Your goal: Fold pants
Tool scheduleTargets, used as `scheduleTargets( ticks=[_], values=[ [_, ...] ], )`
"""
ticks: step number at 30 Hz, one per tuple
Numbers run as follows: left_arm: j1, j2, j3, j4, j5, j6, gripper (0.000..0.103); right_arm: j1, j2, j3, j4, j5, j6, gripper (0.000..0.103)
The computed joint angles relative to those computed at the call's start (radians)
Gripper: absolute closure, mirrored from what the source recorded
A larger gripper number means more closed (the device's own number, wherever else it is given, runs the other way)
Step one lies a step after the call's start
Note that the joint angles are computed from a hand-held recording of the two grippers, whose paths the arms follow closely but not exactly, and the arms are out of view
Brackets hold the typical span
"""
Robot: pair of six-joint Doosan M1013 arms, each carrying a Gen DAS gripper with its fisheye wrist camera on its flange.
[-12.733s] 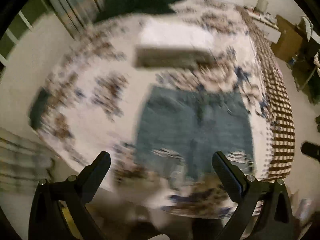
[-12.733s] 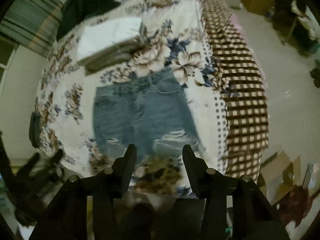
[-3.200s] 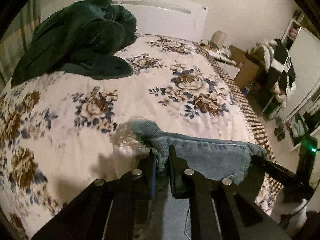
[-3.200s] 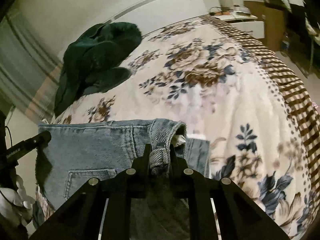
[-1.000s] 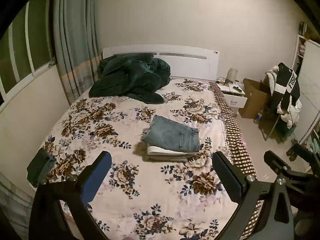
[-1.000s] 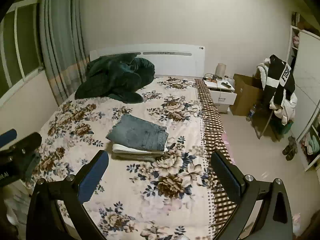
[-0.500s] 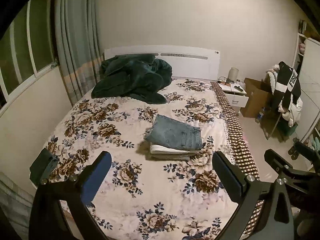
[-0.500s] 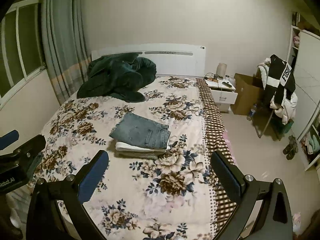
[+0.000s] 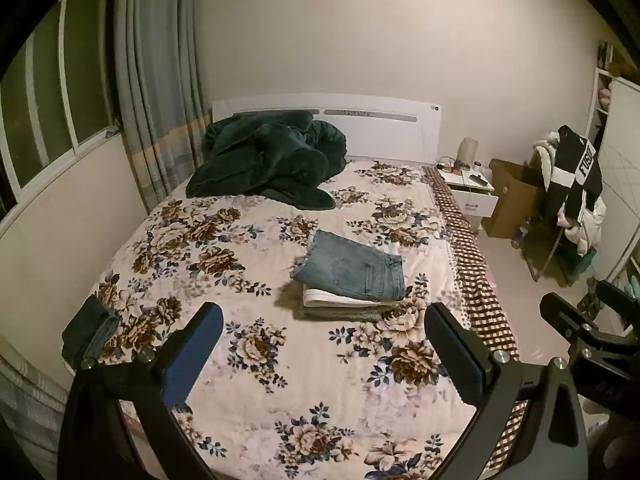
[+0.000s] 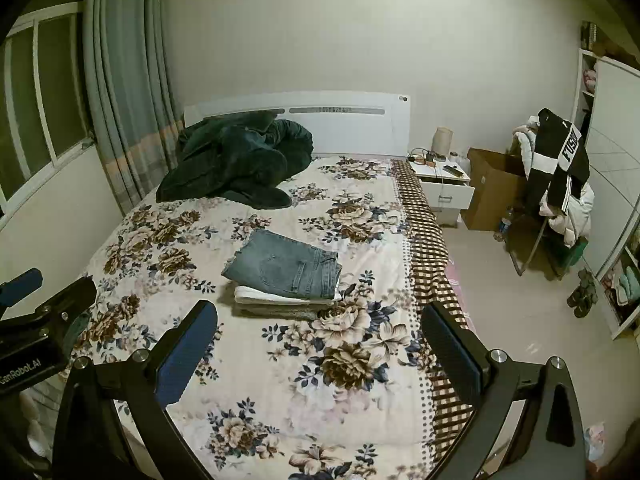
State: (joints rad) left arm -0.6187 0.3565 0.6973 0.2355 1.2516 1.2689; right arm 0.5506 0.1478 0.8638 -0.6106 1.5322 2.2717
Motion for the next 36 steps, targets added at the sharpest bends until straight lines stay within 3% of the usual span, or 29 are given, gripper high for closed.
scheduleTargets(
  ticks=[36],
  values=[
    [-0.013,-0.042,0.051,0.061,-0.029,-0.017,0.0,0.021,-0.011,-0.004,0.016,0.018,0.022,0.0]
  ],
)
